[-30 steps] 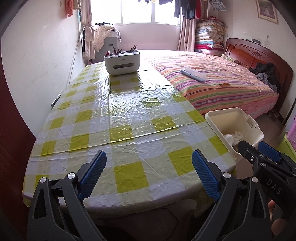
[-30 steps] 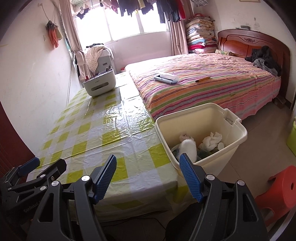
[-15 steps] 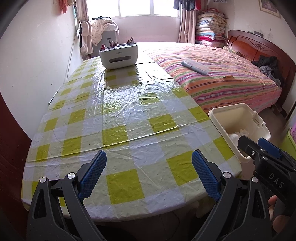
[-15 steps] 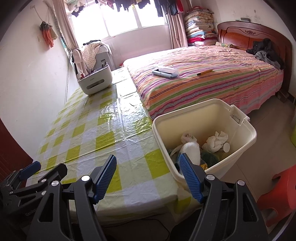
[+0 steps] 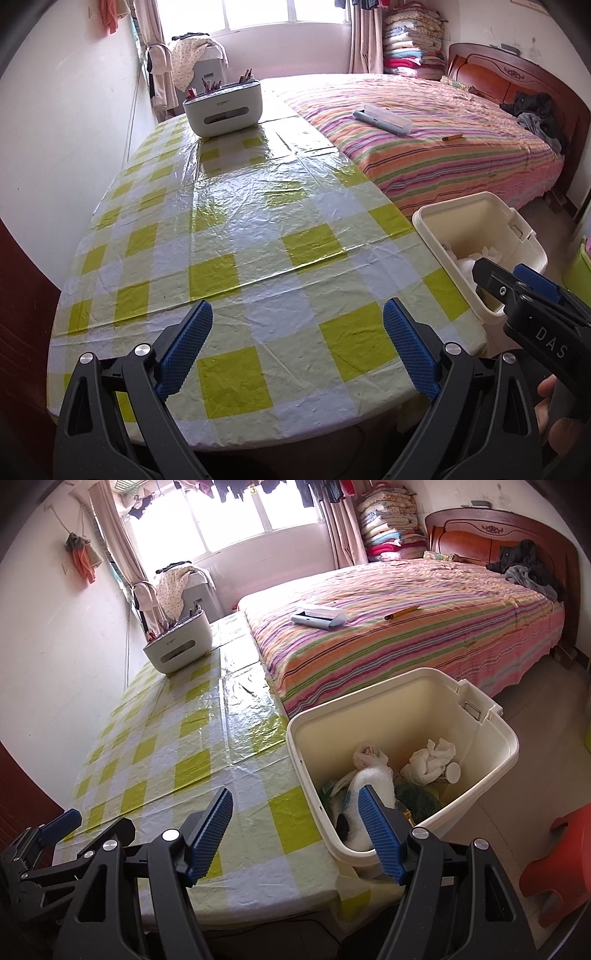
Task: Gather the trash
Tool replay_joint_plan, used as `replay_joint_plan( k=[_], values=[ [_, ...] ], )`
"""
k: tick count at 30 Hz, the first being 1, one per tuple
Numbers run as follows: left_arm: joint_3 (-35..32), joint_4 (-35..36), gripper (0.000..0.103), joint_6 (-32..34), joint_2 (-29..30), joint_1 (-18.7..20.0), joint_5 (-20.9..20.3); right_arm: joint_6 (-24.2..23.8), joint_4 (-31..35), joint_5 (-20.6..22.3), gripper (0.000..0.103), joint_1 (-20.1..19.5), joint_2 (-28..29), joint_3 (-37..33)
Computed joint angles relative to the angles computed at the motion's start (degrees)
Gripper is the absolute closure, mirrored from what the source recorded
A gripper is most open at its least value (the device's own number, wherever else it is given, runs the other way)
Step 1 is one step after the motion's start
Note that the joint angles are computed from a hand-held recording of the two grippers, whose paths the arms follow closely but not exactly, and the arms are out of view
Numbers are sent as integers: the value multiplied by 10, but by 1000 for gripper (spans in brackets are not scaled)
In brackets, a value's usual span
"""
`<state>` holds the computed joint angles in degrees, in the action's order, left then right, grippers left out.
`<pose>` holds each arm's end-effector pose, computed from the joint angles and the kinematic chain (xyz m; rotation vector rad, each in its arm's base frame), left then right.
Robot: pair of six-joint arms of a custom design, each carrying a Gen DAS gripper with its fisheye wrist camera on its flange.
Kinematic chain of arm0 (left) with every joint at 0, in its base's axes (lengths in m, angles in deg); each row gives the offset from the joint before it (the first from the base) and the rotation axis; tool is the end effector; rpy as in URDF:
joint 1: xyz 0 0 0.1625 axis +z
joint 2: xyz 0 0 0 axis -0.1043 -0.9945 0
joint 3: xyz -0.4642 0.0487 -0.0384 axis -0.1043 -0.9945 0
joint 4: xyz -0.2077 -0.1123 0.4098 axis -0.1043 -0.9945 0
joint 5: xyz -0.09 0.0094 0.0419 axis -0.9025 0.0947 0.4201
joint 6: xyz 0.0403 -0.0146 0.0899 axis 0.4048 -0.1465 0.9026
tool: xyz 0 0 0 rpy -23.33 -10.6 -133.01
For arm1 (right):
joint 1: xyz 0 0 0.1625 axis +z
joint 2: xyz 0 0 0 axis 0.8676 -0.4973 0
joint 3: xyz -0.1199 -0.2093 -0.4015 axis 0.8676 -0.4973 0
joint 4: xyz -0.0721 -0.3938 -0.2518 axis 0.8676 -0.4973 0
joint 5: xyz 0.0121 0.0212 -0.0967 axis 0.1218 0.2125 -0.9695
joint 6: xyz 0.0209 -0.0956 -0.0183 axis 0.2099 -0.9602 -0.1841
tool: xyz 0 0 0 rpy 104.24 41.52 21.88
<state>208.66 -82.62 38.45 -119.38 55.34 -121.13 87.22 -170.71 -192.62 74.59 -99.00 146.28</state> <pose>-0.0536 -0.3892 0.3724 0.6303 2.1919 -0.7296 0.4202 -0.3486 -0.0071 -0.0092 -2.4067 1.0958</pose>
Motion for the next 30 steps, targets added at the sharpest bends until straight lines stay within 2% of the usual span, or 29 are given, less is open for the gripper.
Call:
replay_joint_plan(
  k=[13, 30],
  values=[
    [14, -7, 11, 13, -6, -16, 20, 8, -7, 5, 34, -4, -1, 9],
    [21, 56, 11, 11, -19, -37, 16, 30, -3, 5, 34, -1, -10, 25]
  ],
)
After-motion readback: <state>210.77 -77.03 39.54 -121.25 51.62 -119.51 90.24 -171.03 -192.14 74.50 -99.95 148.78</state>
